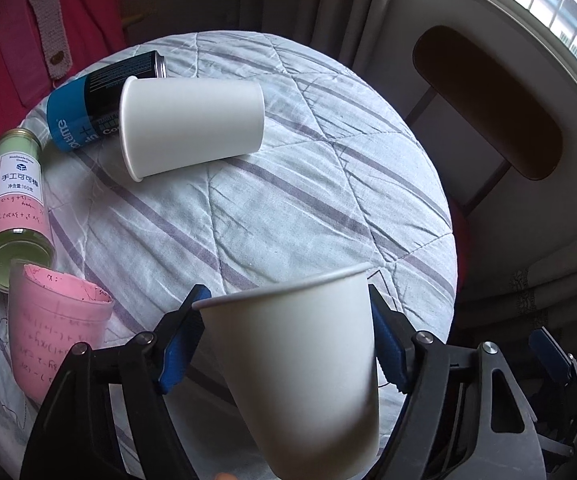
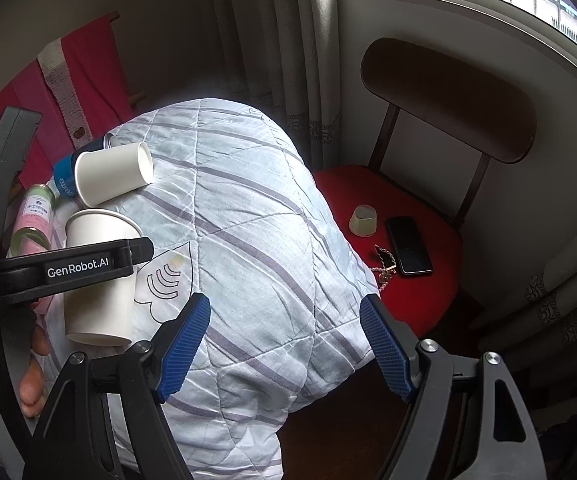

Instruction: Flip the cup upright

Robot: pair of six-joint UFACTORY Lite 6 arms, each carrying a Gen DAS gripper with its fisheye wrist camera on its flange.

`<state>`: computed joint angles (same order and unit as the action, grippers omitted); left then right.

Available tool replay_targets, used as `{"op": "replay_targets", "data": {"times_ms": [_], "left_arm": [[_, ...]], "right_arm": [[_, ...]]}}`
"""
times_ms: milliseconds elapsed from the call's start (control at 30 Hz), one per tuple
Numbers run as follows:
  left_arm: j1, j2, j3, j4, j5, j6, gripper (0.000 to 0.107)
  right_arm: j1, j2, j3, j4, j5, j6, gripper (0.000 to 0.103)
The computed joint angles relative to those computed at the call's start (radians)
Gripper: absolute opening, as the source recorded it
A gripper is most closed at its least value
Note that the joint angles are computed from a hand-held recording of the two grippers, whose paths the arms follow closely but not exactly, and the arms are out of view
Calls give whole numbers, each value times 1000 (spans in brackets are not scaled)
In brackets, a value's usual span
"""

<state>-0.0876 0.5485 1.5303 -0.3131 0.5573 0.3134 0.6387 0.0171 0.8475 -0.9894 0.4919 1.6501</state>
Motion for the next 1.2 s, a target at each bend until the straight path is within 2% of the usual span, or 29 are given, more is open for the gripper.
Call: {"op": "replay_targets", "data": {"times_ms": [333, 400, 533, 700, 900, 1200], "left_arm": [[8, -91, -58, -12, -138, 63, 76], [25, -85, -38, -40, -132, 102, 71], [45, -77, -36, -73, -130, 139, 71], [51, -147, -135, -183, -179, 277, 71], [44, -262, -295, -355, -342, 505, 72], [72, -292, -383, -466, -317, 665, 75]], "right_arm": [[13, 21, 23, -12, -1, 11, 79], [16, 26, 29, -16, -3, 14, 79], [22, 36, 39, -27, -6, 20, 79], [34, 42, 48, -27, -1, 21, 79], [52, 41, 50, -49, 2, 47, 79], [95, 26, 54, -45, 34, 53, 79]]}}
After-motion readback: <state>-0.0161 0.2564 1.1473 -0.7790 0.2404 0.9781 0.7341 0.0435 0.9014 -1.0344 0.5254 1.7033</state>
